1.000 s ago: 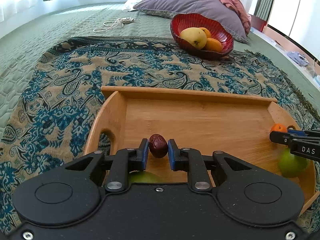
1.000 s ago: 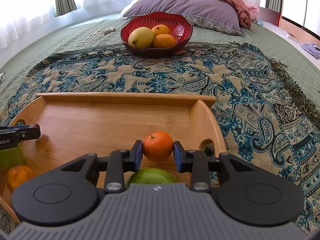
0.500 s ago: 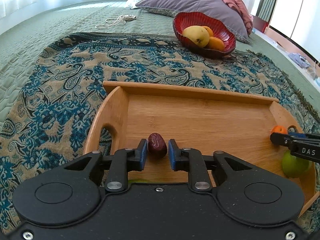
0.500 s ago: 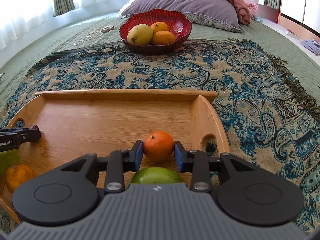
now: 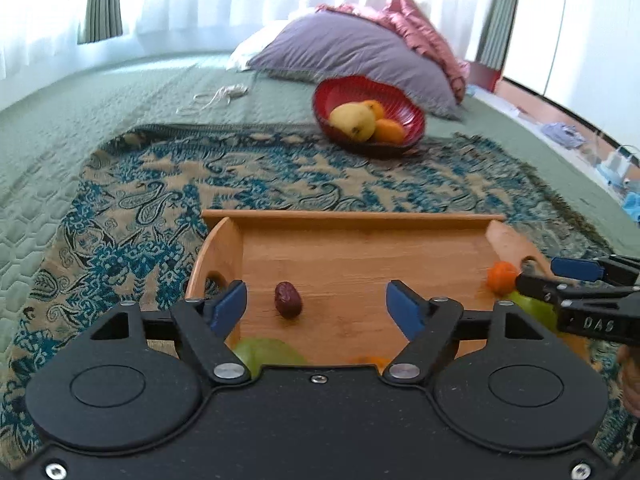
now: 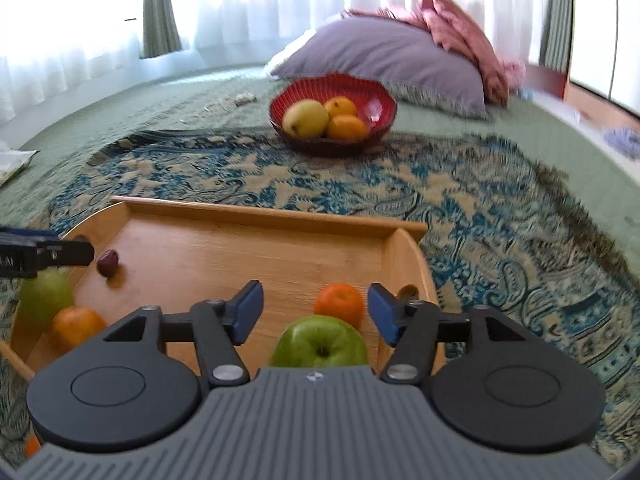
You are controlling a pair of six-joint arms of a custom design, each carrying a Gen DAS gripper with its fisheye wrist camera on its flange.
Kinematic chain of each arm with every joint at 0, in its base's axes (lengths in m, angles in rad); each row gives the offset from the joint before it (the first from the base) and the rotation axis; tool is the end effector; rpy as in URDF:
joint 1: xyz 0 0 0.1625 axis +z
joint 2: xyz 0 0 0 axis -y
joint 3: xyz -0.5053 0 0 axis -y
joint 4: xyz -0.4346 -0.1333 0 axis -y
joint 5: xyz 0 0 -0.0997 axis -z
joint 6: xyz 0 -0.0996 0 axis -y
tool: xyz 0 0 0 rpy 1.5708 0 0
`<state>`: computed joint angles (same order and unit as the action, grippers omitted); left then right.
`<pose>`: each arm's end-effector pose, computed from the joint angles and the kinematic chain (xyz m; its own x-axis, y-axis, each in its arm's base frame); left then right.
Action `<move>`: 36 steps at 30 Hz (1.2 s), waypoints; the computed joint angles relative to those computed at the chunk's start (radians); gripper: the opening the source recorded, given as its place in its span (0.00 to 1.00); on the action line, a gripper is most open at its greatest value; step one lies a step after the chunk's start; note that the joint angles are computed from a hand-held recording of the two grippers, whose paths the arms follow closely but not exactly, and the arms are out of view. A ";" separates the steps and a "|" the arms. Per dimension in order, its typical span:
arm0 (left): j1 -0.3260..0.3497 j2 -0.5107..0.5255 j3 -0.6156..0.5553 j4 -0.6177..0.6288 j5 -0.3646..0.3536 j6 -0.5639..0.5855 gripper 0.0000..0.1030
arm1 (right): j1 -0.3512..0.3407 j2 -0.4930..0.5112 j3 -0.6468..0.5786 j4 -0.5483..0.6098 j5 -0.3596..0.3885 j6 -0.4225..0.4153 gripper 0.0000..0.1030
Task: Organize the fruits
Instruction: 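Open both tools to drop the date and tangerine onto the tray, then move both open tools back to the last tangerine and date on the throw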
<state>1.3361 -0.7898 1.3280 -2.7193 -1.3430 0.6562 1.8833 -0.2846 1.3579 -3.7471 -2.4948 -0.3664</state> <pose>-0.0499 -0.8787 0.2762 -0.6583 0.5660 -0.4963 0.7474 0.5701 -0.3412 0.2944 -0.7361 -0.0156 -0.6902 0.3061 0.6557 -0.4133 0.5770 -0.7044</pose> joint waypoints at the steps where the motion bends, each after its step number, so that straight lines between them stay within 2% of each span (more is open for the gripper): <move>1: 0.000 -0.012 0.016 -0.003 -0.006 0.000 0.78 | 0.005 0.003 0.009 -0.032 0.002 -0.031 0.75; 3: 0.000 -0.038 0.054 -0.021 -0.024 0.006 0.82 | 0.014 0.009 0.020 -0.075 0.005 -0.074 0.76; 10: 0.010 -0.124 0.170 -0.043 -0.085 0.015 0.84 | 0.046 0.026 0.078 -0.242 0.039 -0.192 0.84; 20: 0.028 -0.208 0.311 -0.130 -0.117 0.048 0.87 | 0.079 0.073 0.120 -0.402 0.082 -0.377 0.88; 23: 0.036 -0.232 0.360 -0.182 -0.127 0.064 0.94 | 0.081 0.088 0.124 -0.421 0.082 -0.388 0.88; 27: 0.045 -0.254 0.414 -0.249 -0.132 0.105 0.95 | 0.084 0.105 0.136 -0.458 0.086 -0.390 0.88; 36: 0.060 -0.274 0.467 -0.292 -0.123 0.124 0.96 | 0.089 0.141 0.141 -0.535 0.092 -0.425 0.89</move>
